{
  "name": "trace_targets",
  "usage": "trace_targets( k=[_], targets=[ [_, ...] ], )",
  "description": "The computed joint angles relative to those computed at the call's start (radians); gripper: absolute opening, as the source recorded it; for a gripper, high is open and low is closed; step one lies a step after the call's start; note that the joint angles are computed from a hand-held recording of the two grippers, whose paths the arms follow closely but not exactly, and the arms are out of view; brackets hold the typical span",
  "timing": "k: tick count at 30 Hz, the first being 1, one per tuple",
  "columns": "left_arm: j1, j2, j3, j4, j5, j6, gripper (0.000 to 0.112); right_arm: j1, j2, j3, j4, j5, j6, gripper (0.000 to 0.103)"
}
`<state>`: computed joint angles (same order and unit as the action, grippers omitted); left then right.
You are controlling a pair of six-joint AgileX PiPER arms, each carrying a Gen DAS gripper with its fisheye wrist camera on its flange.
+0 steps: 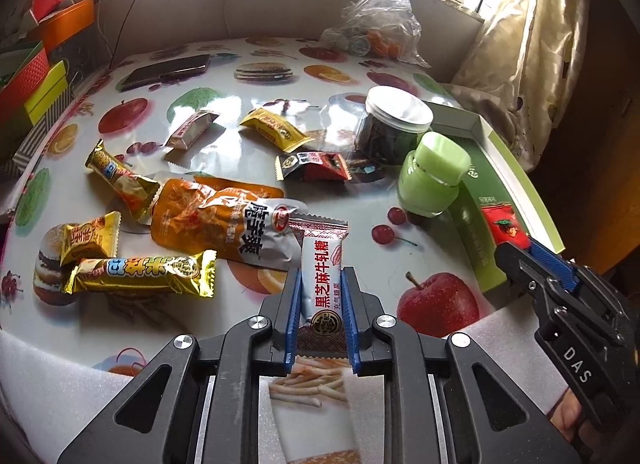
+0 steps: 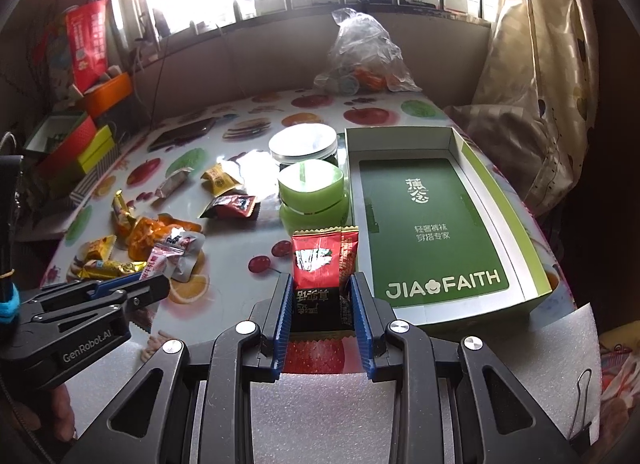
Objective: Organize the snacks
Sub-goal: 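Carry both held snacks over the open green JIA FAITH box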
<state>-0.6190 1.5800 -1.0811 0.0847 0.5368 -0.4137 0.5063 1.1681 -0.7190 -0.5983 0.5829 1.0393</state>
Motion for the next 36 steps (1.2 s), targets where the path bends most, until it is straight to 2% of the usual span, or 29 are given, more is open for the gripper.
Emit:
trace_targets(
  k=[6,12,18,25,36],
  targets=[
    [-0.004,0.021,-0.076,-0.101,0.021,0.109,0.02,-0.043,-0.023,-0.014,0.022,0.006,-0.047,0.027],
    [-0.029,0.069,-0.18,-0.135,0.036,0.15,0.02,-0.108,-0.037,-0.027,0.043,0.007,-0.099,0.027],
    [-0.057,0.141,-0.305,-0.237,0.07,0.253,0.02,-0.22,-0.041,-0.026,0.1,-0.021,-0.19,0.027],
    [-0.099,0.254,-0.453,-0.305,0.12,0.306,0.02,-0.406,-0.029,-0.017,0.301,-0.075,-0.443,0.027],
    [-0.14,0.416,-0.624,-0.333,0.195,0.316,0.02,-0.571,0.041,0.001,0.464,-0.125,-0.685,0.027]
  ],
)
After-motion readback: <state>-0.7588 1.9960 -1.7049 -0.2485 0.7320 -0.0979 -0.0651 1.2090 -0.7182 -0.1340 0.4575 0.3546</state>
